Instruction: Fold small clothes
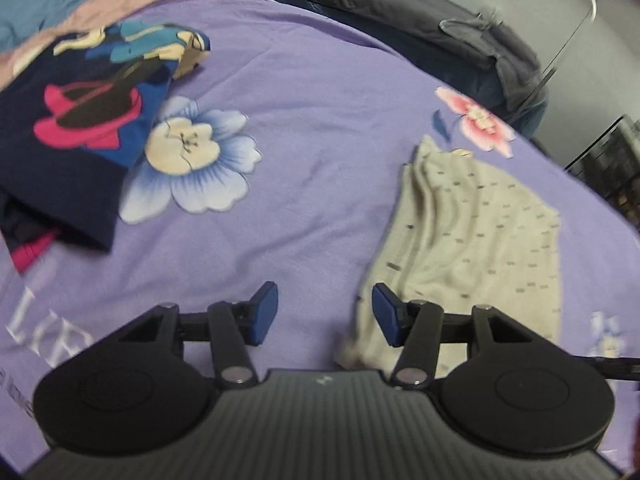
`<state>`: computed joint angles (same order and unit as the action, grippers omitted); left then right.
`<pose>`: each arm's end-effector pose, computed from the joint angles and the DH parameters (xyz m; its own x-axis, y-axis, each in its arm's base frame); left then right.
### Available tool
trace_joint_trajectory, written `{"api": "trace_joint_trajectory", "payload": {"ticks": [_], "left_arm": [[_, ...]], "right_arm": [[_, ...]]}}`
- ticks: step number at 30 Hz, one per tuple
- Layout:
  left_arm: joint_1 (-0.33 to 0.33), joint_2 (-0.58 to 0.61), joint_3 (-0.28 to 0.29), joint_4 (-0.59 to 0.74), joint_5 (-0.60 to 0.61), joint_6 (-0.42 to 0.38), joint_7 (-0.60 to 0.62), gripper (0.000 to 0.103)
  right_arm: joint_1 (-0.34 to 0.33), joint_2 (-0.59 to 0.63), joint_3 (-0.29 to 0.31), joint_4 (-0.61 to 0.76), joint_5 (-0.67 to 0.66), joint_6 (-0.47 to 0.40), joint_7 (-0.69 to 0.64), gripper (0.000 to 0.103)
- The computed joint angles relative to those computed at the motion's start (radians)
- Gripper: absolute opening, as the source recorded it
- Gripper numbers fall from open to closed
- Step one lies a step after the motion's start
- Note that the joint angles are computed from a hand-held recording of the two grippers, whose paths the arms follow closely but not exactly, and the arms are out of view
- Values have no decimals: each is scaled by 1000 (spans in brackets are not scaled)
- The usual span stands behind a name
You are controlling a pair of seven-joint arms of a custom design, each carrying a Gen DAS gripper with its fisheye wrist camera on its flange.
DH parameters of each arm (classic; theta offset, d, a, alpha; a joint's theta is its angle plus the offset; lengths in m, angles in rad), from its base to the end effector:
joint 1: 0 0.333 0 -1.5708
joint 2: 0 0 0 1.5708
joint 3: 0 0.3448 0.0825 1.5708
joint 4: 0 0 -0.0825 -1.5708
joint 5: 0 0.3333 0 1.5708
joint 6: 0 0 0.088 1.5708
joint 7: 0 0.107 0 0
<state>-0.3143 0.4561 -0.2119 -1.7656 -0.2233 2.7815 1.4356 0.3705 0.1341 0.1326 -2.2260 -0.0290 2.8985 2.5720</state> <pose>0.5963 -0.3081 0.4297 -0.2283 -0.9153 0.3317 -0.8872 0.0554 -0.4580 0.4835 0.2652 0.4391 -0.3563 -0.8289 -0.4313 -0.8208 0.4982 -0.2795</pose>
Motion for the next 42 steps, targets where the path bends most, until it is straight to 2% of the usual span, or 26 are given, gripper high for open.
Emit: {"api": "trace_joint_trajectory", "payload": {"ticks": [2,3,4,8,11,14,16,18,19,20,22,24,26,29,33,36,39,40,42], "left_arm": [[65,-19,-84,-28,-102,0,71,53],[81,-30,-108,-45,-142,2,100,57],[85,-40,-119,-61,-171,2,117,60],[109,-50,-165,-98,-312,-42,187,60],[83,-51,-155,-124,-357,-35,199,60],[75,-42,-172,-140,-416,22,236,60],[48,-25,-152,-127,-409,22,207,60],[28,-11,-142,-125,-407,68,181,61],[27,-4,-149,-126,-420,102,176,64],[40,5,-171,-127,-451,140,183,69],[97,37,-254,-117,-543,207,233,84],[114,64,-283,-98,-572,239,257,84],[112,88,-285,-70,-567,246,258,84],[110,119,-292,-33,-568,257,243,83],[116,149,-311,-14,-581,307,213,73],[111,156,-305,-14,-567,326,172,60],[105,158,-296,-10,-535,317,135,58],[121,157,-311,-16,-535,315,137,55],[118,156,-302,-15,-522,300,116,48]], "right_arm": [[5,-8,-12,-4,-23,-16,28,78],[5,-11,-15,-6,-32,-24,37,78],[6,-13,-17,-9,-38,-23,48,78],[-3,-17,-10,-25,-15,2,59,78],[-7,-17,-1,-28,11,10,48,78],[-5,-16,1,-32,18,22,54,78],[-13,-12,13,-37,57,43,36,78],[-22,-9,26,-45,101,66,15,78],[-23,-8,27,-50,111,79,12,78],[-23,-7,26,-55,116,90,12,78],[-31,-1,34,-63,140,117,0,78],[-56,13,64,-77,200,179,-34,78],[-44,31,40,-86,188,237,5,78],[9,68,-48,-84,111,306,107,79],[-38,136,-24,-52,73,415,152,80],[-8,179,-71,-14,63,452,201,81],[40,211,-131,6,83,495,247,79],[49,219,-142,12,87,504,256,78],[43,237,-137,27,90,524,280,75]]}}
